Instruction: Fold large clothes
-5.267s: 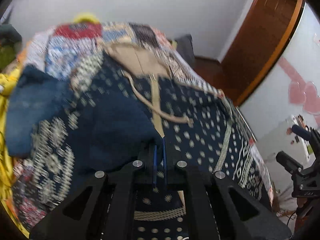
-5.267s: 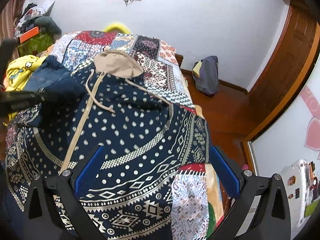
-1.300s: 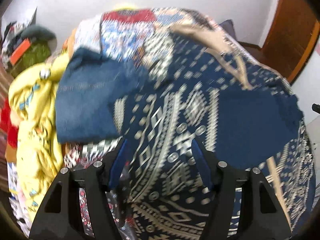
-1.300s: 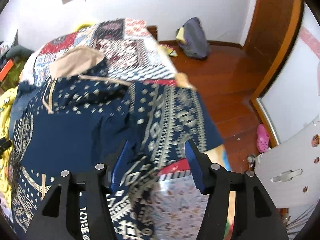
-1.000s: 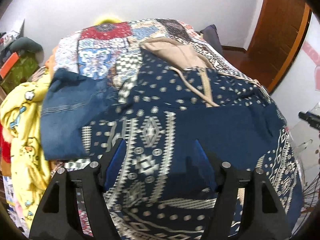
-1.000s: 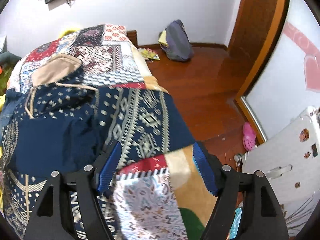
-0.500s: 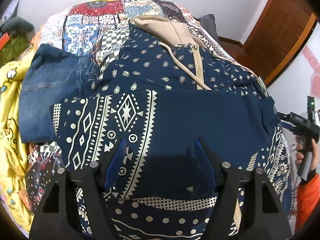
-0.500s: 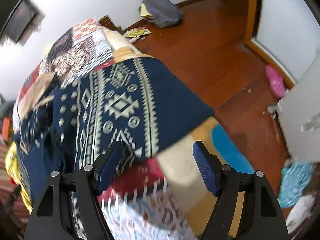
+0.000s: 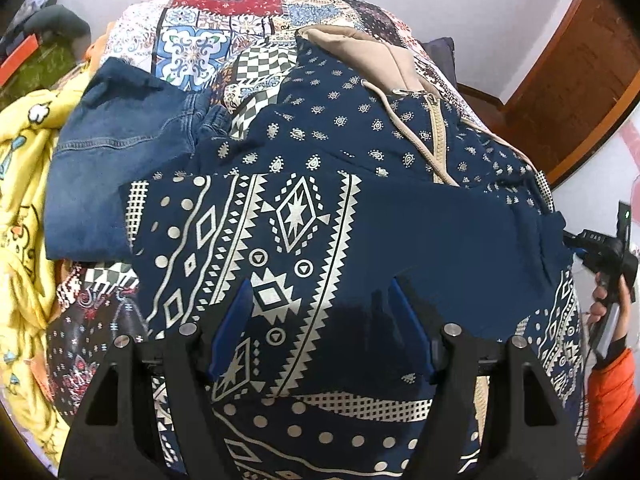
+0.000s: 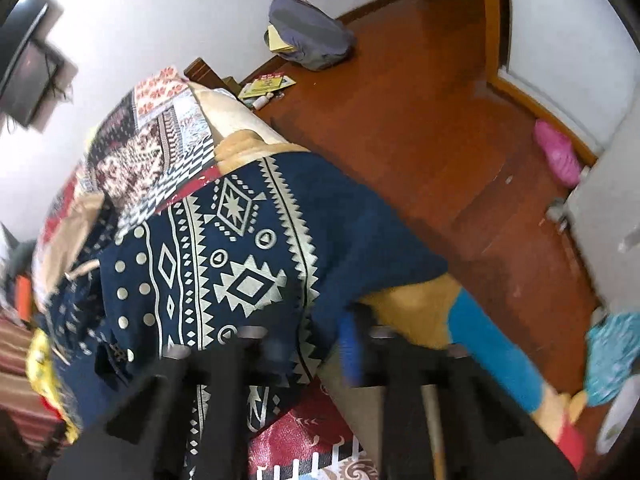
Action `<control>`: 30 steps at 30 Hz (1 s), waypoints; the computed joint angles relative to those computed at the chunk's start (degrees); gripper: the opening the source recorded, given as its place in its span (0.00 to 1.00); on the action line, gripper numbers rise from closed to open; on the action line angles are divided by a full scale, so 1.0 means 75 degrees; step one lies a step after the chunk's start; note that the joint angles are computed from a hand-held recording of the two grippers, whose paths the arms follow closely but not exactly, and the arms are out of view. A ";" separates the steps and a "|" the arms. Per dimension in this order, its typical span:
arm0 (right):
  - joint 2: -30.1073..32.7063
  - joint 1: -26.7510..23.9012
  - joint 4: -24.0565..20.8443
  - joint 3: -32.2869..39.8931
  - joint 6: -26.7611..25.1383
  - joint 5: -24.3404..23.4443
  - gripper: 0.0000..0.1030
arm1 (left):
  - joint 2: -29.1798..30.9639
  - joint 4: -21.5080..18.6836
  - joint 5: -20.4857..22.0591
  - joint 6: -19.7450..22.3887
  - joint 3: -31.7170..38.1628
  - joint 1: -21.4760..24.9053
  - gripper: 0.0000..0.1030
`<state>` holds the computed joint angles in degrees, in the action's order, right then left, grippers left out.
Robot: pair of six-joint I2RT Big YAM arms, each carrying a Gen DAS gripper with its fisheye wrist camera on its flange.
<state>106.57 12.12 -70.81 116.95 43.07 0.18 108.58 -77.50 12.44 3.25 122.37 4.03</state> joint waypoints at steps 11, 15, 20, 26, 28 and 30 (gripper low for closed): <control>-0.0399 0.0636 -0.0298 0.0980 -0.1202 0.1117 0.06 | -0.0639 0.0253 0.0204 0.0466 -0.0473 -0.0071 0.67; -0.0524 0.1094 0.0046 0.1369 -0.1913 0.1111 0.05 | -0.0838 0.0394 0.0222 0.0602 -0.0628 -0.0113 0.67; -0.0248 0.1680 -0.0213 0.2038 -0.3154 0.1109 0.05 | -0.0984 0.0426 0.0207 0.0680 -0.0763 -0.0146 0.67; 0.0285 0.1956 -0.1269 0.2544 -0.3592 0.1969 0.35 | -0.1090 0.0465 0.0250 0.0787 -0.0945 -0.0100 0.67; 0.0212 0.1928 -0.1420 0.2317 -0.3494 0.2206 0.62 | -0.1075 0.0458 0.0150 0.0853 -0.0968 -0.0090 0.67; 0.0083 0.1816 -0.1391 0.1966 -0.3334 0.2344 0.64 | -0.1052 0.0468 0.0131 0.0849 -0.0990 -0.0066 0.67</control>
